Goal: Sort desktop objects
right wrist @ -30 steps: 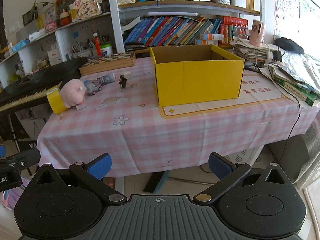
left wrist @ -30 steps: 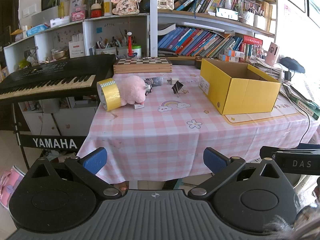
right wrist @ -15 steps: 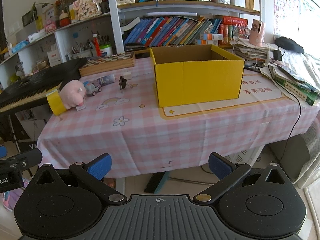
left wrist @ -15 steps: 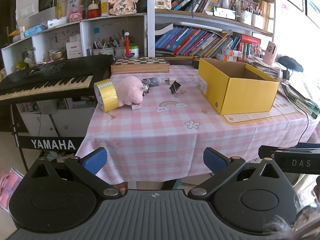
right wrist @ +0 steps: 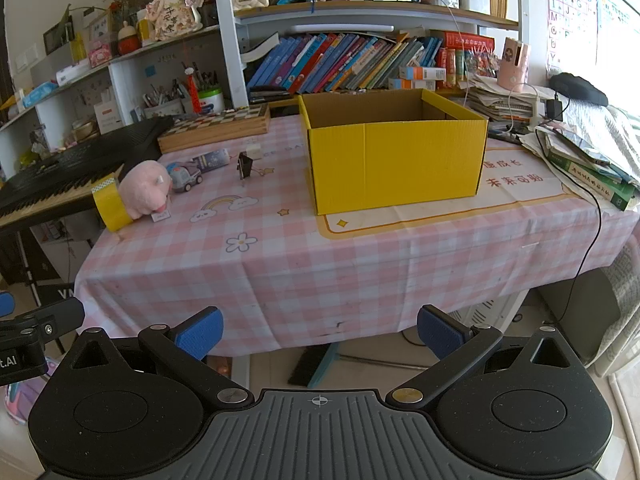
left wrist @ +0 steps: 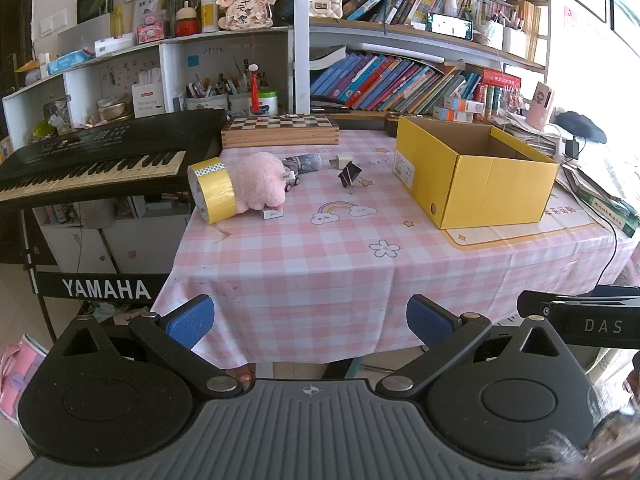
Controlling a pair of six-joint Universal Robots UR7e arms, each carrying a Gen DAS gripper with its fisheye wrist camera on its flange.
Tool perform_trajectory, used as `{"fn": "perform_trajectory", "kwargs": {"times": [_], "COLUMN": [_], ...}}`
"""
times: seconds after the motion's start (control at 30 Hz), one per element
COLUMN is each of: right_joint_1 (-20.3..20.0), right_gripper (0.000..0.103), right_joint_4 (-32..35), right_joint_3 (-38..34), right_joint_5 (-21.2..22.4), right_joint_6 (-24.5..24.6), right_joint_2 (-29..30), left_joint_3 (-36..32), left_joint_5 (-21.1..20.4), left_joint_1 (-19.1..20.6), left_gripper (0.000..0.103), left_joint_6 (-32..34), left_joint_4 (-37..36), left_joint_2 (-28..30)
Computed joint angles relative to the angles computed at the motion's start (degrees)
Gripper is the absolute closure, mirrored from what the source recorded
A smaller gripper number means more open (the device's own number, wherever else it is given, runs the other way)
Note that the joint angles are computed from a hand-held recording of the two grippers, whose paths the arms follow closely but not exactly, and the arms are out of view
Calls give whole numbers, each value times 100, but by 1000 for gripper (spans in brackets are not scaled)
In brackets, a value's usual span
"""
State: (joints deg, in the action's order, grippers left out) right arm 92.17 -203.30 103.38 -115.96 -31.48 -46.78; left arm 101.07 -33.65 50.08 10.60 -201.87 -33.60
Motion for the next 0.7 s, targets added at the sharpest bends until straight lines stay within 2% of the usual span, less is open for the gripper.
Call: {"fn": "perform_trajectory", "kwargs": {"times": [0.7], "right_joint_1": [-12], "right_gripper": [0], "right_joint_4": [15], "right_joint_3": [72], "right_joint_5": [40], "right_joint_6": [-21], "right_joint_2": [-45], "left_joint_3": [-36], "left_joint_5": [30], "left_joint_1": [-17], "left_gripper": [0], "left_joint_6": [-53], "left_joint_4": [117], "left_joint_2": [11]}}
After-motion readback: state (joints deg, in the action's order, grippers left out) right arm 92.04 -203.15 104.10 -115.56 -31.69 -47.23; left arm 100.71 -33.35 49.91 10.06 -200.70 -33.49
